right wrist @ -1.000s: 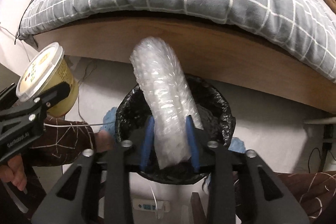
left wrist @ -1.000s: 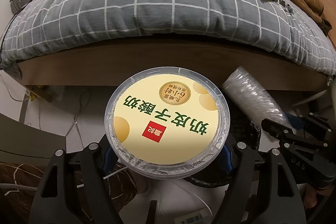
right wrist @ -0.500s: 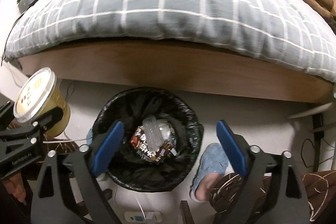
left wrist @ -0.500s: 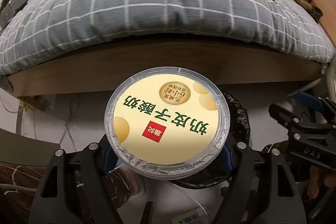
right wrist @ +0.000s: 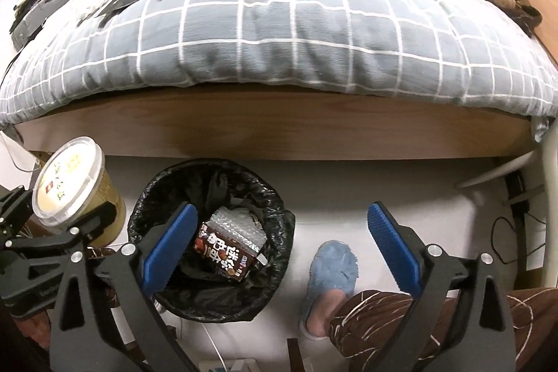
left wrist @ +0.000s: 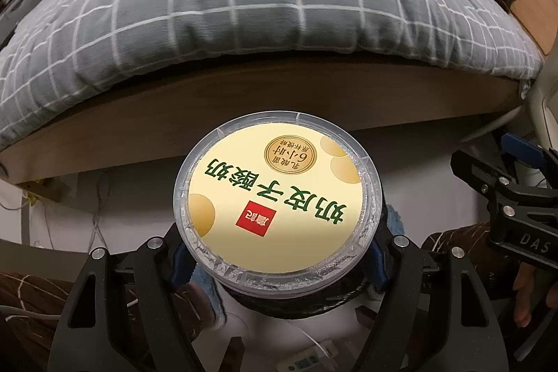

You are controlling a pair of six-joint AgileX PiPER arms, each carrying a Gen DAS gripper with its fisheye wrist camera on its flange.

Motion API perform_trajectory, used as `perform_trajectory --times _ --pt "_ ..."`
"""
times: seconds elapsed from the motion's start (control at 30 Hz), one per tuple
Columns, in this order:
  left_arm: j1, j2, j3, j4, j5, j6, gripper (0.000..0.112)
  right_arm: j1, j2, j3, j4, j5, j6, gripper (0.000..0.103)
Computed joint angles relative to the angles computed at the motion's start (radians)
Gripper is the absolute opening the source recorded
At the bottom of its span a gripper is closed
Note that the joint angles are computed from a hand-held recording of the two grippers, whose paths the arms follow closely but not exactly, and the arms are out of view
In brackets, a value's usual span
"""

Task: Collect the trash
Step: 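Open the right tool over the bin while the left tool lowers the tub, then open the left tool to drop the yellow-lidded tub into the bin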

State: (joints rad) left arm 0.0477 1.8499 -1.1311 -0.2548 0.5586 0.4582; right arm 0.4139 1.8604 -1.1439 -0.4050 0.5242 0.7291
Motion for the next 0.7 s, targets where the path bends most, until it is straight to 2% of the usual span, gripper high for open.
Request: perform_trajectory --times 0.13,0.2,0.3,0.4,0.7 --pt "-0.017 0.016 -0.008 -0.005 -0.008 -0.003 0.073 -0.002 -0.014 0.001 -0.008 0.000 0.016 0.094" --pt "-0.037 0.016 0.002 0.029 -0.036 -0.042 0.075 -0.003 -0.016 -0.001 -0.011 0.001 0.019 0.094" --pt "-0.058 0.020 0.008 0.101 -0.056 -0.118 0.089 -0.002 -0.017 -0.007 -0.013 0.006 0.020 0.094" --pt "-0.042 0.010 0.028 0.074 -0.092 -0.088 0.096 0.008 -0.022 -0.020 -0.032 0.011 0.032 0.094" --pt "0.043 -0.008 -0.011 0.014 -0.090 -0.016 0.097 0.057 -0.006 -0.103 -0.087 0.049 0.070 0.094"
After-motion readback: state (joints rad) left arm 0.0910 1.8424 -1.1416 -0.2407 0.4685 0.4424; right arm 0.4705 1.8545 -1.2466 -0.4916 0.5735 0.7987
